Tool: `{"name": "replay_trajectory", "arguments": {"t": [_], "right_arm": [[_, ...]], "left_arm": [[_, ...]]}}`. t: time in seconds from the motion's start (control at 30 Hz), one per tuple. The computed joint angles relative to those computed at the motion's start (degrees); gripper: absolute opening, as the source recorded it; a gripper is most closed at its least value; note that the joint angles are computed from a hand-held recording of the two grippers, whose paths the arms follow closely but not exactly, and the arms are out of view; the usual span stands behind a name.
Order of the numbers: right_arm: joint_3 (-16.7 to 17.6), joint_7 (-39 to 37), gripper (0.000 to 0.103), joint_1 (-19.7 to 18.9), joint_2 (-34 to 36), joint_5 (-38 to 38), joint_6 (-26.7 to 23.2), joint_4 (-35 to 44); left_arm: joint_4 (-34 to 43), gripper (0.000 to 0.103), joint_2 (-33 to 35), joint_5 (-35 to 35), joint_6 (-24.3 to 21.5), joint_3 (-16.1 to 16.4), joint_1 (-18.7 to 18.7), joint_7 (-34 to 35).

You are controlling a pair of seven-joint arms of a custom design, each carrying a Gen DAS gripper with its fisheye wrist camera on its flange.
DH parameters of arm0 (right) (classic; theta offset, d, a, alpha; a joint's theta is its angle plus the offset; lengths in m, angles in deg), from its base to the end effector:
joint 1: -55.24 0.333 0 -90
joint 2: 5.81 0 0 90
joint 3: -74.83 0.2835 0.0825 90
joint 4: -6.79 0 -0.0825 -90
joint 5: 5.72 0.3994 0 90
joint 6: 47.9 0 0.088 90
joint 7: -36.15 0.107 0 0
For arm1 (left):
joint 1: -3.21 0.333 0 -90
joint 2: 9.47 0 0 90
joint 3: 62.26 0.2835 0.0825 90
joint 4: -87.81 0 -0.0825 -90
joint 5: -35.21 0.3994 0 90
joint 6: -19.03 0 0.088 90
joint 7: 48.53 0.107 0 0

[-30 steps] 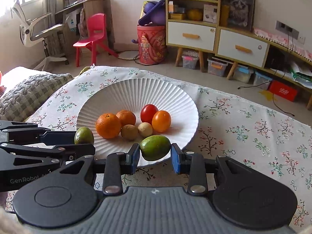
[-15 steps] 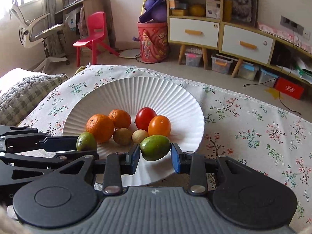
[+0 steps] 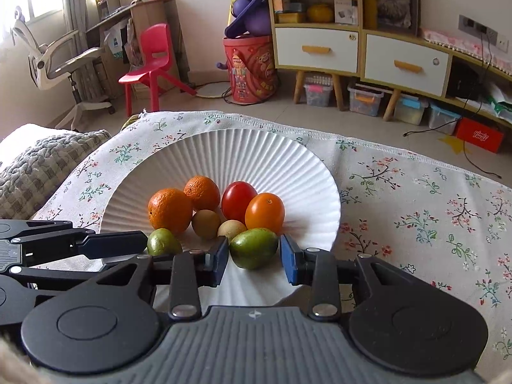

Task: Organize fruits
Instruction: 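Carry both green fruits into the white bowl and open both grippers, then withdraw both grippers back from the bowl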

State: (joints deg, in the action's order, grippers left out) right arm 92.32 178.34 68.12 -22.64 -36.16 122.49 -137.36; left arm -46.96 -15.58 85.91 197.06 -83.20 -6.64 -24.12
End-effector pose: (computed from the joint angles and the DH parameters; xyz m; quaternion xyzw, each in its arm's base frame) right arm 0.4112 0.2829 0.4163 -0.6960 0.6091 -0.1970 0.3251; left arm 0.4254 -0.3315 0.4053 -0.5453 0.7247 -0.3779 0.1860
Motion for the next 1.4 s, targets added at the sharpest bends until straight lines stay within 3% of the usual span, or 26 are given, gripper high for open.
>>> {"name": "replay_trajectory", "arguments": {"t": [0.4,0.67,0.83,1.03,1.27,1.4], "right_arm": [[-0.46,-2.03,0.052,1.54,-2.56,2.70,-1.91,-0.69],[0.68,-1.14,0.058,0.95,-5.34,2.80,-3.06,-2.02],[0.90,-1.62,0.062,1.20,-7.26,3.14,-4.31,-3.02],[1.04,-2.21,0.064,1.96,-9.70,4.38,-6.53,-4.17],[1.07,-2.63,0.071,4.15,-12.12,6.44,-9.05,-5.75],[2.34,-2.32,0.078,4.94,-13.26,6.31,-11.08,-5.98]], "left_arm": [[-4.24,0.039,-4.79,-6.83,0.66,-1.72,1.26,6.11],[-7.74,0.049,-9.10,-13.20,1.11,-4.48,3.32,11.90],[-9.70,0.052,-11.24,-18.51,0.58,-4.31,2.06,16.64],[-11.88,0.065,-13.81,-23.19,-0.23,-5.50,2.20,20.27],[-14.62,0.083,-18.86,-25.36,-3.20,-8.84,4.38,19.08],[-14.98,0.089,-21.88,-24.59,-8.28,-11.47,6.06,15.30]]}}
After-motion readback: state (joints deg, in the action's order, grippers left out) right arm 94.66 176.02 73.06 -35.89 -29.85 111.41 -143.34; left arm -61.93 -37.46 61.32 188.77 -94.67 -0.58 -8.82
